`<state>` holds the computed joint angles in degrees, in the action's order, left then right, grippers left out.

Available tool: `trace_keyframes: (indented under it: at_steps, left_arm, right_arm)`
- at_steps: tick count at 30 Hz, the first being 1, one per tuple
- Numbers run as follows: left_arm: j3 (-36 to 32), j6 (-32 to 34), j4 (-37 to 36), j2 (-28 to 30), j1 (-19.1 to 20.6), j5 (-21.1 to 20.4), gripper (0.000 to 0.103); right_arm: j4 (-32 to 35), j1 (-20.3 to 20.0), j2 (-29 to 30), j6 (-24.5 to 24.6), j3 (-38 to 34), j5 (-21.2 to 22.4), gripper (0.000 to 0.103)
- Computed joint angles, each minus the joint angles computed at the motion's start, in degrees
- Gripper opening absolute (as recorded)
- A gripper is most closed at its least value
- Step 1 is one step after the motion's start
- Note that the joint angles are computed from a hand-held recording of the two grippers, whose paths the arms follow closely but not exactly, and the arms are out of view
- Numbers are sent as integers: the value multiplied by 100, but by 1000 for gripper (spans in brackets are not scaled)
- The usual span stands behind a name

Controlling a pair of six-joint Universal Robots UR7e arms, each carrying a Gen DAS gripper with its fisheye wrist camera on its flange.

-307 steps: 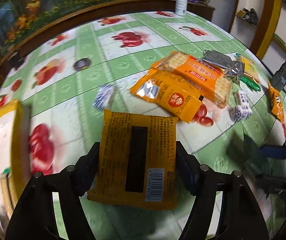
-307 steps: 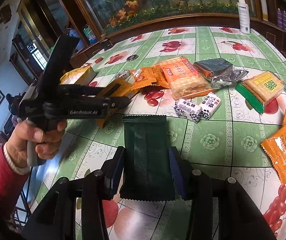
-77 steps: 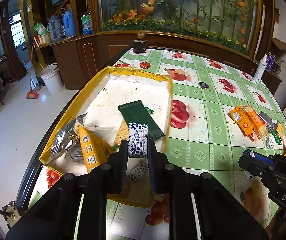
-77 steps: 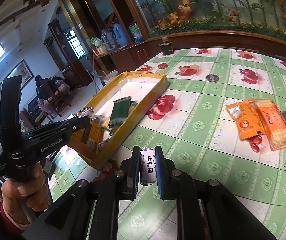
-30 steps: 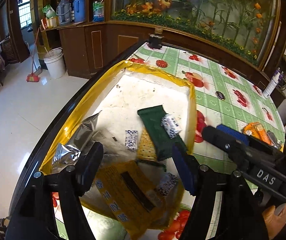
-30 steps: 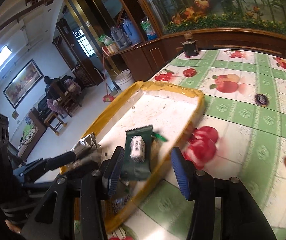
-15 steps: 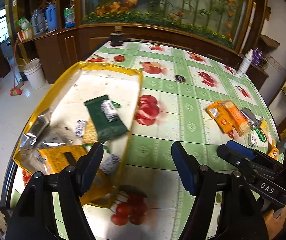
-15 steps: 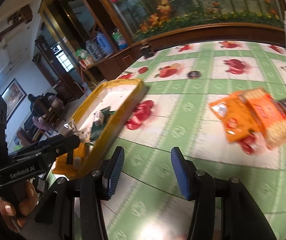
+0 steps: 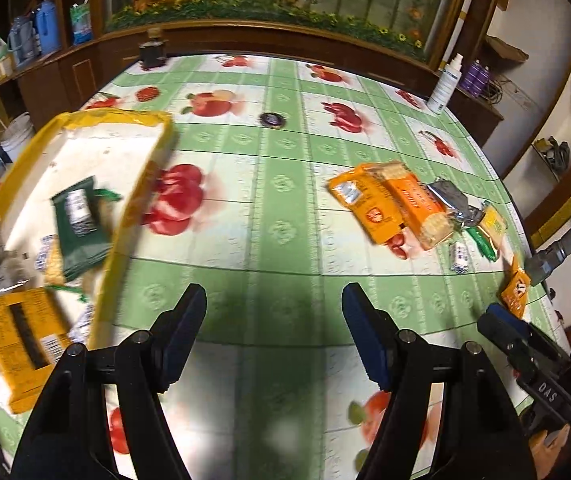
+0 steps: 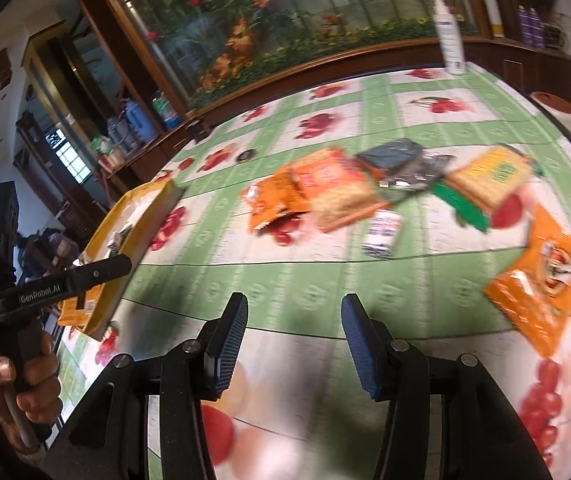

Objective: Organize snacks
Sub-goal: 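Move both tools back over the remaining snacks, then grasp the small orange bag with left tool while right tool grasps the orange printed bag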

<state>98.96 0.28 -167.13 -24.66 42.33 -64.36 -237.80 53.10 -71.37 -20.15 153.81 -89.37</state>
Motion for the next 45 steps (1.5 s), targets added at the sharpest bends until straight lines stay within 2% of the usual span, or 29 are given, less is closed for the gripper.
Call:
trace_keyframes:
  at_steps: [11,13,17,20,24,25,27,29,31,35,41,43,45]
  left_arm:
    - [-1420,-589,839,964,13,-386,70]
    - [-1635,-683,933,1109,21,-415,70]
    - [-2013,-869,1089,1361,36,-479,70]
    - [-2297,-1029,1310,1535,74,-609,70]
    - [-2464,-974,1202,1725,-44,-226,71]
    - [-2512,-925,1177,1795,-100,-3,72]
    - [-2573,-847,1065,1905,-155,301,87]
    - [-2634,-717,944,2010,-180,571,94]
    - [-2635,-508,808,2050,-168,658,94]
    - [-2600,-96,672,2017,-83,572,95]
    - [-2683,174,1051,1874,109,278,94]
    - [-2761,78,1402,1795,174,102,93]
    - [-2837,-155,1560,1764,221,-62,93]
  right_arm:
    - [-857,-1160,-553,-122,660,392,54]
    - [-1096,-1270,-560,-151,721,329,55]
    - [-1322,-1434,-611,-77,727,100,65]
    - [-1051,-1549,-773,76,654,9,66]
    - [-859,-1472,-721,167,492,-214,67]
    - [-836,-1415,-681,184,438,-323,68]
    - [-785,-1319,-618,194,345,-520,69]
    - [-744,-1239,-573,243,281,-675,69]
    - [-604,-1198,-616,317,220,-765,70]
    - [-340,-1081,-661,472,65,-1011,73]
    - [27,-832,-693,619,-173,-1318,78]
    - [79,-702,-644,514,-240,-1521,79]
    - [163,-719,-686,570,-247,-1468,83]
